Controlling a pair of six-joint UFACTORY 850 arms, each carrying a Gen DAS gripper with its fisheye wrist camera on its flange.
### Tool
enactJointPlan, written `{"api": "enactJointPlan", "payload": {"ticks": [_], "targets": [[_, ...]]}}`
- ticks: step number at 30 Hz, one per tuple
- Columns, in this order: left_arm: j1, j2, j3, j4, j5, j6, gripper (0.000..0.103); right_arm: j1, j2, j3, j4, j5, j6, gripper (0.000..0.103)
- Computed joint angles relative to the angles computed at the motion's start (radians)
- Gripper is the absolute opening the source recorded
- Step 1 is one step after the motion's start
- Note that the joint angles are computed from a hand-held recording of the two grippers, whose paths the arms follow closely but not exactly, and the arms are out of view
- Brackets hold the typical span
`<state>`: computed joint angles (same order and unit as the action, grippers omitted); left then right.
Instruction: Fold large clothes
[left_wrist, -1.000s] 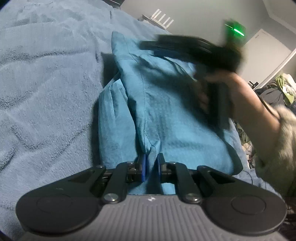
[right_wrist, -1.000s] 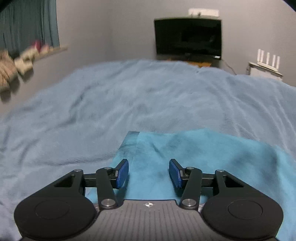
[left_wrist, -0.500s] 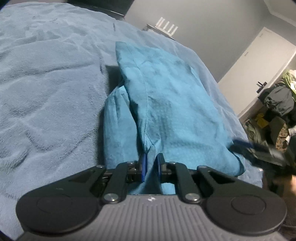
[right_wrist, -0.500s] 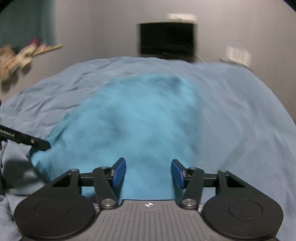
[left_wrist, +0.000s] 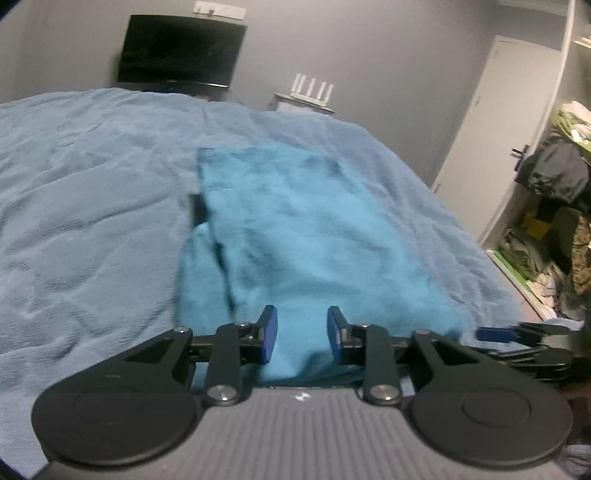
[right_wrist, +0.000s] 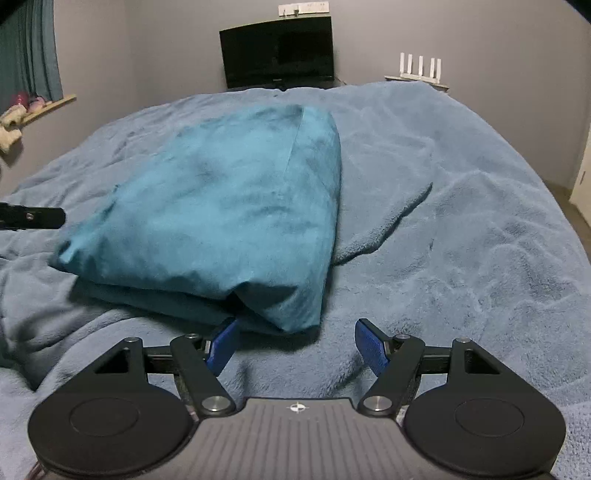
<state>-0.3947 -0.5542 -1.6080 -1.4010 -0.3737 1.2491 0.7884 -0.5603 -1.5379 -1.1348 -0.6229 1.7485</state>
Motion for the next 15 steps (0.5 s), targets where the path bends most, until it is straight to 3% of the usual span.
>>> {"api": "enactJointPlan", "payload": {"ticks": [2, 5, 9, 11, 13, 15], "targets": [[-0.013, -0.012, -0.011, 0.008, 0.015, -0.008, 0.028, -0.006, -0.032, -0.034, 0.0, -0.004, -0.007, 0.07], [-0.031, -0.068, -0.083, 0.125, 0.018, -0.15, 0.028, -0.003, -0.072, -0.077, -0.005, -0.026, -0.035, 0.069], [-0.051, -0.123, -0.15, 0.311, 0.033, -0.322, 0.028, -0.014, -0.11, -0.119, 0.018, -0.046, -0.079, 0.051], [-0.054, -0.132, -0.154, 0.344, 0.049, -0.337, 0.028, -0.028, -0.065, -0.048, -0.043, 0.05, 0.036, 0.037], [-0.053, -0.144, -0.164, 0.385, 0.057, -0.376, 0.028, -0.036, -0.036, 0.002, -0.104, 0.091, 0.166, 0.033], [-0.04, -0.156, -0.17, 0.318, 0.021, -0.333, 0.028, -0.057, -0.002, 0.058, -0.147, 0.168, 0.342, 0.031]]}}
